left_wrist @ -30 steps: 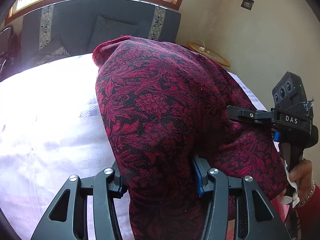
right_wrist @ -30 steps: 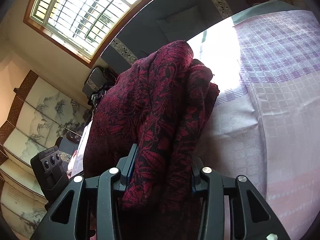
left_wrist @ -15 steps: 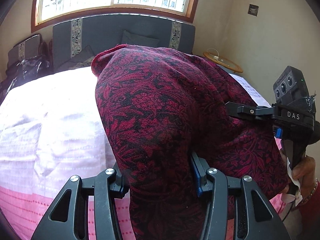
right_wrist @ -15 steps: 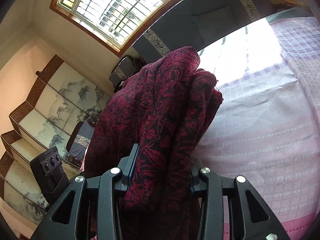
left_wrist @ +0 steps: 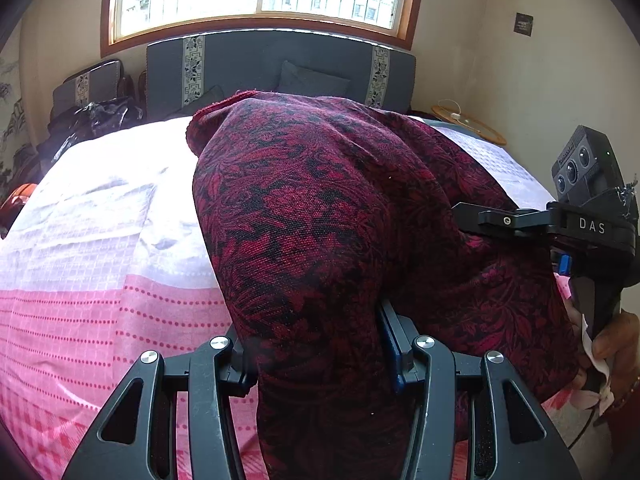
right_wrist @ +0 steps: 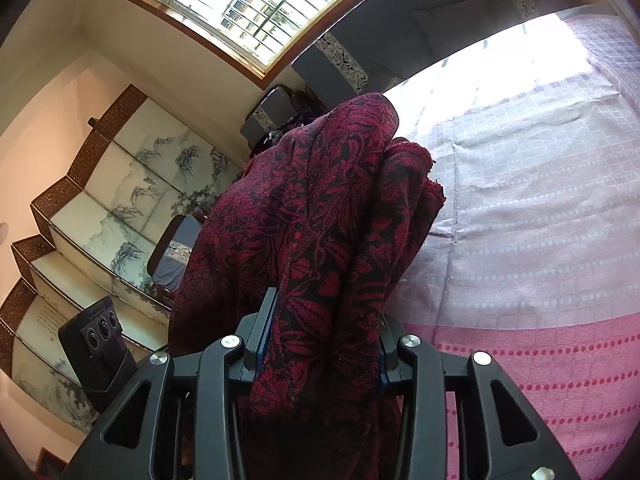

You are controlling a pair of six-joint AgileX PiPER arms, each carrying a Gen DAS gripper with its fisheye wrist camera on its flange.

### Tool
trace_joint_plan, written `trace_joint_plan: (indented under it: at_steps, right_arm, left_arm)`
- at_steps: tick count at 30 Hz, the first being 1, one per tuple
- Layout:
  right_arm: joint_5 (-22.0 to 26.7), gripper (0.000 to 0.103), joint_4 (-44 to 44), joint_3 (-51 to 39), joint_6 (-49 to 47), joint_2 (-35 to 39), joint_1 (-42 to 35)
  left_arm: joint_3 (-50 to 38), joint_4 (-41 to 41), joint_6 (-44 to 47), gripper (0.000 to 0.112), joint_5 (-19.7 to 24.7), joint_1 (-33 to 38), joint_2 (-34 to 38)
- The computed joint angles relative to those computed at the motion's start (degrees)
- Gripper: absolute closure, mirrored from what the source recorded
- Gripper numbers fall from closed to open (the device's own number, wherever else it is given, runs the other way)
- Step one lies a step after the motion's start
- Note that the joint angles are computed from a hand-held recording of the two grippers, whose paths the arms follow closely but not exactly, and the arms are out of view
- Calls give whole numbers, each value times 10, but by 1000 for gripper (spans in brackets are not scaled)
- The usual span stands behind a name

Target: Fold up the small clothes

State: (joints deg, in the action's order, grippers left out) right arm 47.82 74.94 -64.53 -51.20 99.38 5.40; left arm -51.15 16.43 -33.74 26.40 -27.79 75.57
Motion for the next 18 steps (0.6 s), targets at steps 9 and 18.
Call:
trace_joint_plan:
  at_steps: [9,18]
  right_arm:
    - [-19,66,34,80,-45,-29,9]
    - [-64,58,38,101,-56,-34,27]
  left_arm:
    - [86,197,-253,63,-3,-81,-41]
    - [149,453,-561,42,40,-170,-42]
